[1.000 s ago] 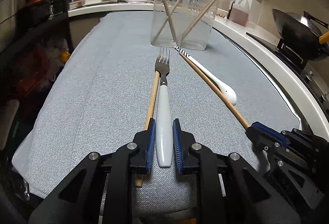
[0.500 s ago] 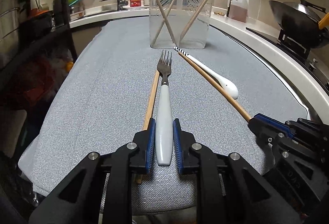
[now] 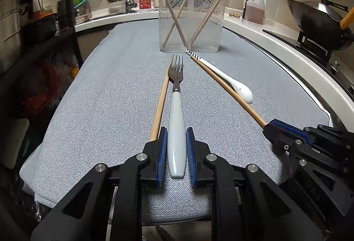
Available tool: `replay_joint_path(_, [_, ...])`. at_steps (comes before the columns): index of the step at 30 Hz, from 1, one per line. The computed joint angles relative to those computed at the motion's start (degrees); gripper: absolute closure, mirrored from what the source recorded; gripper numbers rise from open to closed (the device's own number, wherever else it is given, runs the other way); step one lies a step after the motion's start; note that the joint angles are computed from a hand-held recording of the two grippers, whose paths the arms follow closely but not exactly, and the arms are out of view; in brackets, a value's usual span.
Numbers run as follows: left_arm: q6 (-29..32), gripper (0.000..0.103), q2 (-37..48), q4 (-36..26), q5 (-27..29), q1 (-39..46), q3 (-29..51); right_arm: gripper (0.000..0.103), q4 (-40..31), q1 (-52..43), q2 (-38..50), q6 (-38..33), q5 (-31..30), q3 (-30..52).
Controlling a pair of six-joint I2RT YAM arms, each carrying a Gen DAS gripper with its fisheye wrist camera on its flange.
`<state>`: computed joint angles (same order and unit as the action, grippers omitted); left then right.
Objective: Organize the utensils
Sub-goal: 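Lift the fork with the left tool while the right tool lifts its chopstick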
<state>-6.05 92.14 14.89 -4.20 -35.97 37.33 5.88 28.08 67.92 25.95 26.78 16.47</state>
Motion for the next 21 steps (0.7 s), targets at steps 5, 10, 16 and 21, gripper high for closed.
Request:
replay_joint_path(5, [-0.1, 0.085, -0.2, 0.6, -0.5, -0.4, -0.5, 0.097, 0.9, 0.6, 0.6, -0.1, 1.0, -0.2])
replay_joint_path(10, [0.0, 0.085, -0.2, 0.6, -0.6, -0.4, -0.5, 0.097, 0.5, 0.6, 0.5, -0.4, 1.1, -0.1])
replay_joint_path(16, [0.1, 0.085, -0.2, 0.5, -0.9, -0.6, -0.5, 0.097, -0.4, 0.5, 0.2, -0.5, 1.0, 0.3])
replay_joint_path(21, [0.0, 0.085, -0.2, 0.4, -1.0, -0.7, -0.4, 0.097, -1.0, 0.1, -0.2, -0.9, 0.7, 0.4])
